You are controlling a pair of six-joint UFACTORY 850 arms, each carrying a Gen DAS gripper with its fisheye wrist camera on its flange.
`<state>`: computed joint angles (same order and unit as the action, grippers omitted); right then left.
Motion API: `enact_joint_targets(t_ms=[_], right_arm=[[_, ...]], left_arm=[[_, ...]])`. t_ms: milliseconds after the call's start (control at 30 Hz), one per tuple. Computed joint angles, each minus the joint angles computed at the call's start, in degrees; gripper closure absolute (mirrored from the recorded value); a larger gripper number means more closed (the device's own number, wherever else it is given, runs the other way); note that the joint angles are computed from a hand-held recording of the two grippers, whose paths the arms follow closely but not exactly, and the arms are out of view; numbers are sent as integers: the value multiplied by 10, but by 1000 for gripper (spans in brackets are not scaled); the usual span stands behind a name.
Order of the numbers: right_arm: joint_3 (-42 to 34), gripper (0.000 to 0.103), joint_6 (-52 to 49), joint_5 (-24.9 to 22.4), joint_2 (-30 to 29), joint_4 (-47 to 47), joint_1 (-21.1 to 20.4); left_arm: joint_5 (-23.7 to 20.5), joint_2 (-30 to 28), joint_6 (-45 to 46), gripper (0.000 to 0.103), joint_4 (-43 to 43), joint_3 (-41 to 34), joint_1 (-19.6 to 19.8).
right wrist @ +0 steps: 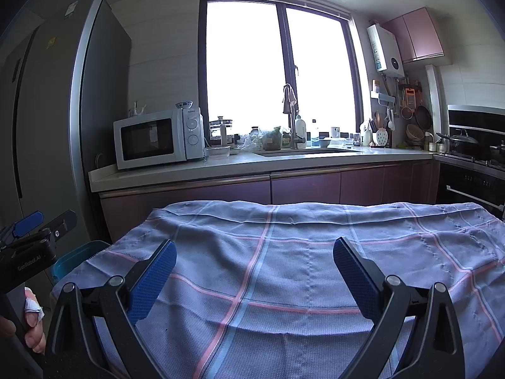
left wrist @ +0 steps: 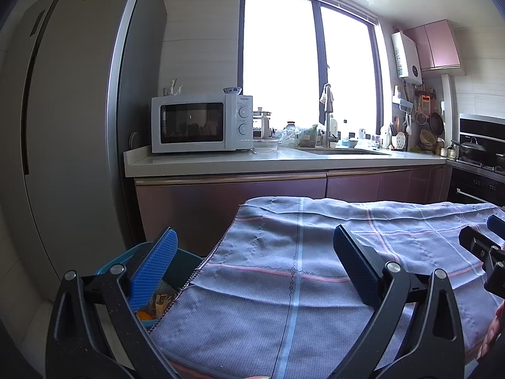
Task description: Collect trash
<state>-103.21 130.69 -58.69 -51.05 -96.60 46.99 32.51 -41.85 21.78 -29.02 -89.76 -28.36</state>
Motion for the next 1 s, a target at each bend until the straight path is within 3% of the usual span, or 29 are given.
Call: enact_joint_targets(t_ms=[1000], right_arm=[[4,7,4,3,2,4,-2]], left_arm=[[-1,-3,7,6,-10,-1,-4]])
